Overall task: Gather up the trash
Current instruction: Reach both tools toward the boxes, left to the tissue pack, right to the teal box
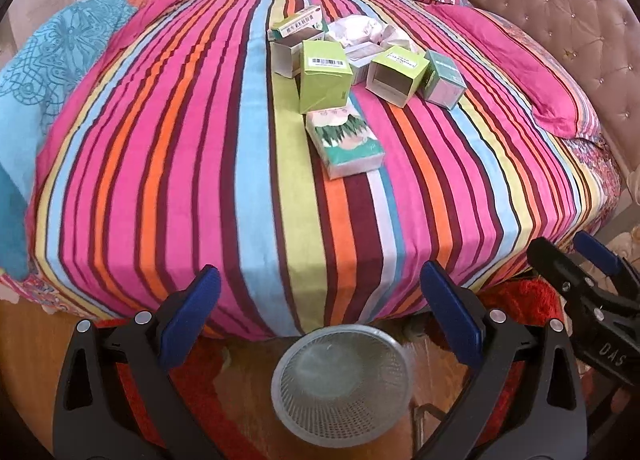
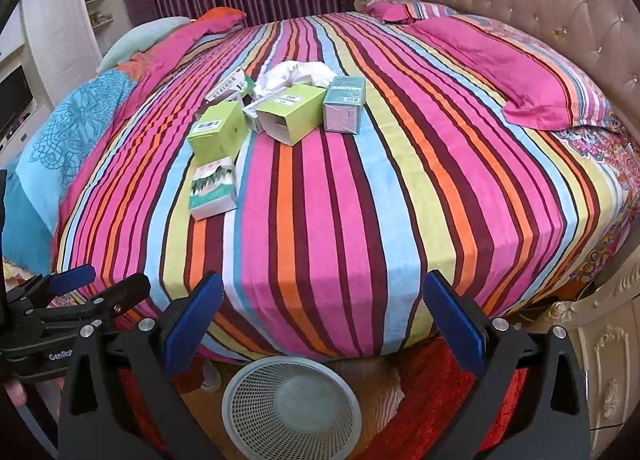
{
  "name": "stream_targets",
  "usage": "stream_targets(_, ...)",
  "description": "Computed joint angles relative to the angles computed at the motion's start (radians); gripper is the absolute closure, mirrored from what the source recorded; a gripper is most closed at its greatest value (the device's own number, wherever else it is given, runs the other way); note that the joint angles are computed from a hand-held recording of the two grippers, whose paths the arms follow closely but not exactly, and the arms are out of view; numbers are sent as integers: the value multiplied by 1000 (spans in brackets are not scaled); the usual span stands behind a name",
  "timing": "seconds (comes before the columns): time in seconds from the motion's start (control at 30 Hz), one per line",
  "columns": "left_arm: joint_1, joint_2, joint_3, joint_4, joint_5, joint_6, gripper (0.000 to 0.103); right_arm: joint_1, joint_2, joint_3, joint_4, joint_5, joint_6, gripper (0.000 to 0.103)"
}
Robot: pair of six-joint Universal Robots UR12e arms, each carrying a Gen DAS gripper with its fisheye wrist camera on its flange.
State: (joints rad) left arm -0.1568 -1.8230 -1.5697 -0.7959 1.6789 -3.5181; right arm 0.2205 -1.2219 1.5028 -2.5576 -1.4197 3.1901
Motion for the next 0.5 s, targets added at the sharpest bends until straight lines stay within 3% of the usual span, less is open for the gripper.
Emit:
stream_targets(0.17, 6, -40, 36, 1, -16, -34, 6, -5, 36, -44, 11, -9, -4, 8)
stream_targets(0.5, 6, -149, 158, -7, 36, -107, 6, -6, 171, -226, -17, -79, -6, 8)
